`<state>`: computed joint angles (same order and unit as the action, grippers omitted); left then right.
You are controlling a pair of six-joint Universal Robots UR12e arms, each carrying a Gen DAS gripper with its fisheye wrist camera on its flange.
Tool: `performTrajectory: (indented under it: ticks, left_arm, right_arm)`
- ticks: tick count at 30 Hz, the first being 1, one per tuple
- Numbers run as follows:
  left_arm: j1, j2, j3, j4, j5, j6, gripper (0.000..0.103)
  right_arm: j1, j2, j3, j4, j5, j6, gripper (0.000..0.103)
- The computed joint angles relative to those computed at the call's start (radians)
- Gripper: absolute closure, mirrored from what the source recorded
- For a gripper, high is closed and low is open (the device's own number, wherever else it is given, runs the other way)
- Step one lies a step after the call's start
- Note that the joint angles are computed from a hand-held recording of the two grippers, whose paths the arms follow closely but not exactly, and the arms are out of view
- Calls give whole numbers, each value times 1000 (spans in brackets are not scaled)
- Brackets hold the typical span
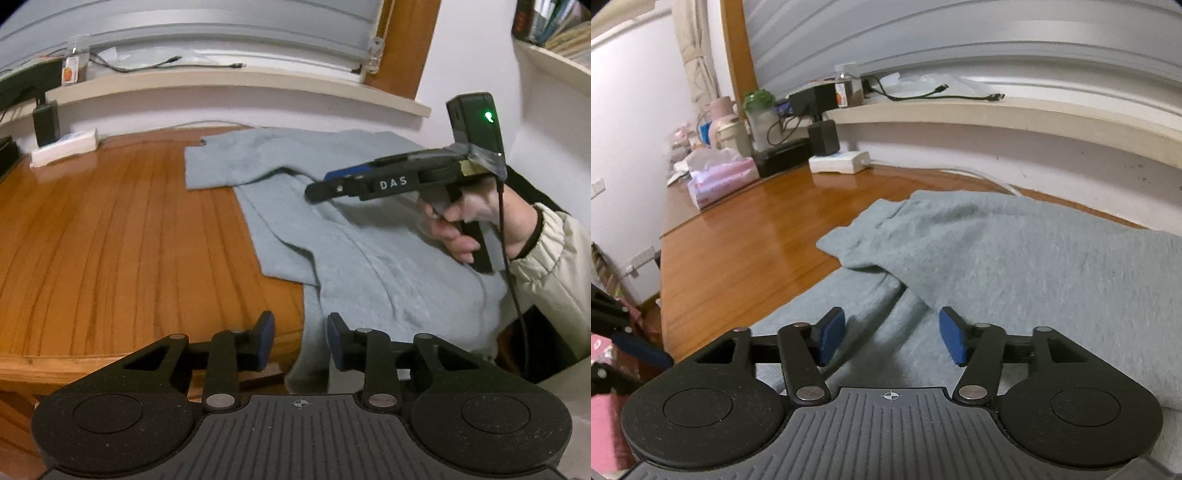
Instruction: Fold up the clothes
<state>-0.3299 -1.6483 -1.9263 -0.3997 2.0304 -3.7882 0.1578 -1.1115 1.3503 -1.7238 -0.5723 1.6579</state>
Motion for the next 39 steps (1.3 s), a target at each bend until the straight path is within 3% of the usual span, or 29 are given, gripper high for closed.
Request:
performTrajectory:
  ticks: [2,3,7,9,18,22,25,27,32,35,39]
  left_arm:
    - [-3,-10,7,2,7,19,71]
    - [-2,-14,9,8,4,31,79]
    - [-5,-19,18,-5,2,47,89]
    - [-6,-17,20,-18,7,27,103]
    - [-18,31,12,-141,-21,-24,103]
    - [-16,46,-20,-95,-20,-105,103]
    - [-4,48,-50,-19,-46,-163,90]
    - [-11,38,-59,18,-26,-176,79]
    - [-19,17,-78,81,5,-199,64]
    - [-9,11,-88,100,-17,-204,64]
    - [6,-9,-107,191,-65,-190,65]
  right_arm:
    - [1,2,-4,3,-10,5,44]
    - [1,3,-8,9,-9,7,44]
    - [-1,14,-27,46,-3,18,44]
    - [-1,16,-32,55,-1,20,44]
    - [-1,14,-29,48,-2,21,43]
    - [0,15,-29,46,-2,24,43]
    - [0,14,-28,45,-4,21,43]
    - [0,13,-27,43,-5,19,42]
    - [0,12,-25,42,-7,13,41]
    - [1,12,-26,46,-8,8,38]
    - [1,12,-26,47,-8,6,37]
